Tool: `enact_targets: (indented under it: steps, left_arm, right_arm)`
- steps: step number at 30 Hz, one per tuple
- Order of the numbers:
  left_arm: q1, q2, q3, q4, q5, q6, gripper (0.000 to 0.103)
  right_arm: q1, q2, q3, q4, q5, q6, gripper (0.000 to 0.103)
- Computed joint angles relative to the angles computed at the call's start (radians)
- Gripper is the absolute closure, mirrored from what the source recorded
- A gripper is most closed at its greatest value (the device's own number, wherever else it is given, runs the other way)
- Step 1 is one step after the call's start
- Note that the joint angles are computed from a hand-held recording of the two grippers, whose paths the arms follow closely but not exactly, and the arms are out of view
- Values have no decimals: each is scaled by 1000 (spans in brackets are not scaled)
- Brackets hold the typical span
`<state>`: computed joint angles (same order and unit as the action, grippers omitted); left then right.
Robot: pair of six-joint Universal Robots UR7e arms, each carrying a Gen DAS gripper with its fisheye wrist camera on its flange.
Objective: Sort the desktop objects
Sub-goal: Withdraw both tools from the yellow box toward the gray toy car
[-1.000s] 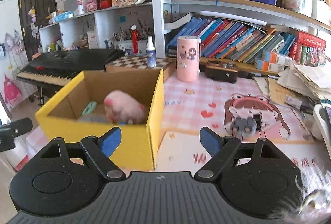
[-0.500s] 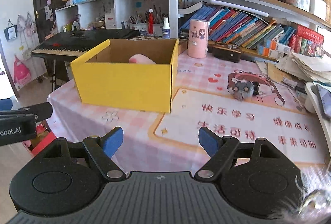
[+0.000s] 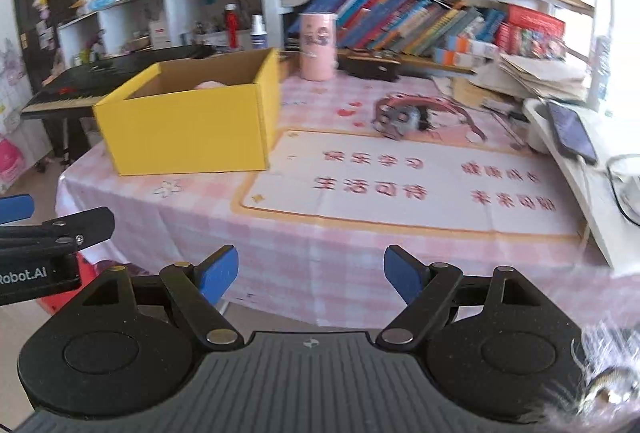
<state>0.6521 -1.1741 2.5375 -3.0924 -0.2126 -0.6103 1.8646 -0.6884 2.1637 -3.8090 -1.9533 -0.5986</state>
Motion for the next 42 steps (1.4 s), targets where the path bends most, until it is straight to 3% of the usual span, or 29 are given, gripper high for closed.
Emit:
enact_targets:
  steps: [10, 16, 25, 31, 42]
  left_arm:
    - [54, 155, -101, -346, -114, 352, 9]
    - [99, 222, -185, -435, -194, 488, 9]
    - [165, 294, -302, -463, -286, 597, 9]
    - [218, 351, -428, -417, -321, 634, 9]
    - [280, 477, -684, -313, -322, 651, 9]
  right_arm:
    - [-32, -18, -12, -13, -35, 13, 32]
    - [-53, -32, -50, 14, -58, 10, 35]
    - [-90, -25, -121, 77, -60, -1, 40]
    - [-115, -15, -208, 166, -55, -11, 42]
    - [-173, 13, -422, 367, -3, -31, 43]
